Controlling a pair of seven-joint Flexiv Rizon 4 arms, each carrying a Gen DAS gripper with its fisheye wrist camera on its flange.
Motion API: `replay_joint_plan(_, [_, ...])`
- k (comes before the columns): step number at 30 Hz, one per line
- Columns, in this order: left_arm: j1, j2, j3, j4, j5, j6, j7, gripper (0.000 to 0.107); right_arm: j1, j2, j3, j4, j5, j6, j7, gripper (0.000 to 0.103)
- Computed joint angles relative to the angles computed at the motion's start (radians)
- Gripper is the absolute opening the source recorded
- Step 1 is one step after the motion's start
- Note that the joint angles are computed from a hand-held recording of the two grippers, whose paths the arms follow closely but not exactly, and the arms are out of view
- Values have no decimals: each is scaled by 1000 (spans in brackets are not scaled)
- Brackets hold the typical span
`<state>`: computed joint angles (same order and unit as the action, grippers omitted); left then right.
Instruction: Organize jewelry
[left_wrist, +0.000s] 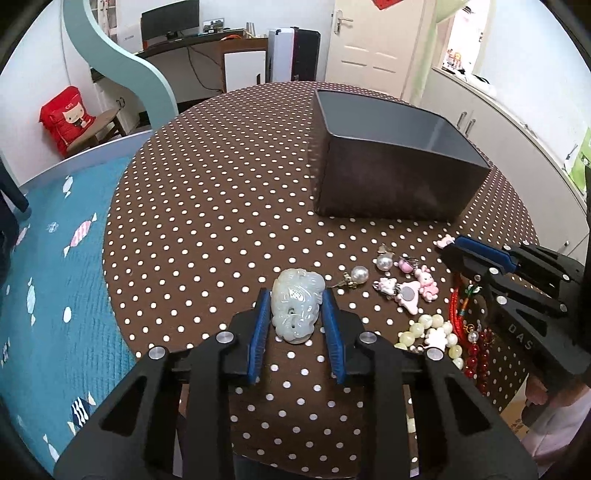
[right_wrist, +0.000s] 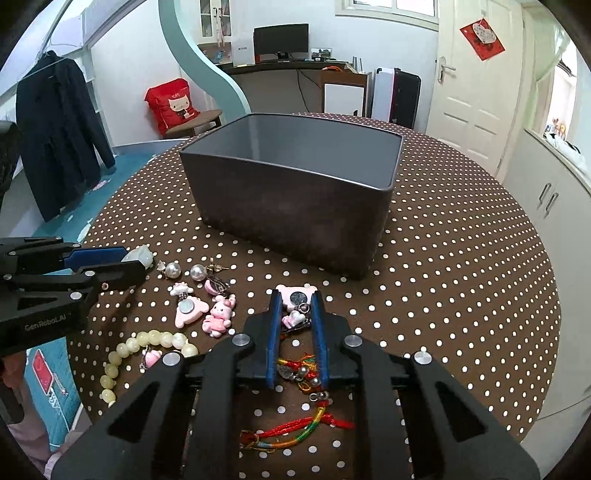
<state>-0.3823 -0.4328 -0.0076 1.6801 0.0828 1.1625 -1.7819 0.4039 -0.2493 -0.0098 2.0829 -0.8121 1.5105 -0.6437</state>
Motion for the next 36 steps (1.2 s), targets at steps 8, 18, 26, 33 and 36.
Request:
replay_joint_plan(8, [-6,9,8,-2,17,3,-19,28,1,13,-7,1,-11,-2,15,15])
replay_joint_plan(18, [5,2,-16,-58,-6,-14,19,28,-28,40,8,-19,-55,-12,40,15])
replay_joint_plan(26, [14,-16,-41,-136,-47,-44,91,28,-52,48,41,-73,-3,-41,-10,15])
replay_joint_plan(33, [22,-53,-63,-225,-100,-65,152,28,-60,31,49,-134,59,-45,-64,15])
replay_joint_plan(36, [27,-77,-73,-259,-125,-64,178,28,-60,4,56,-169,106,-57,-96,15])
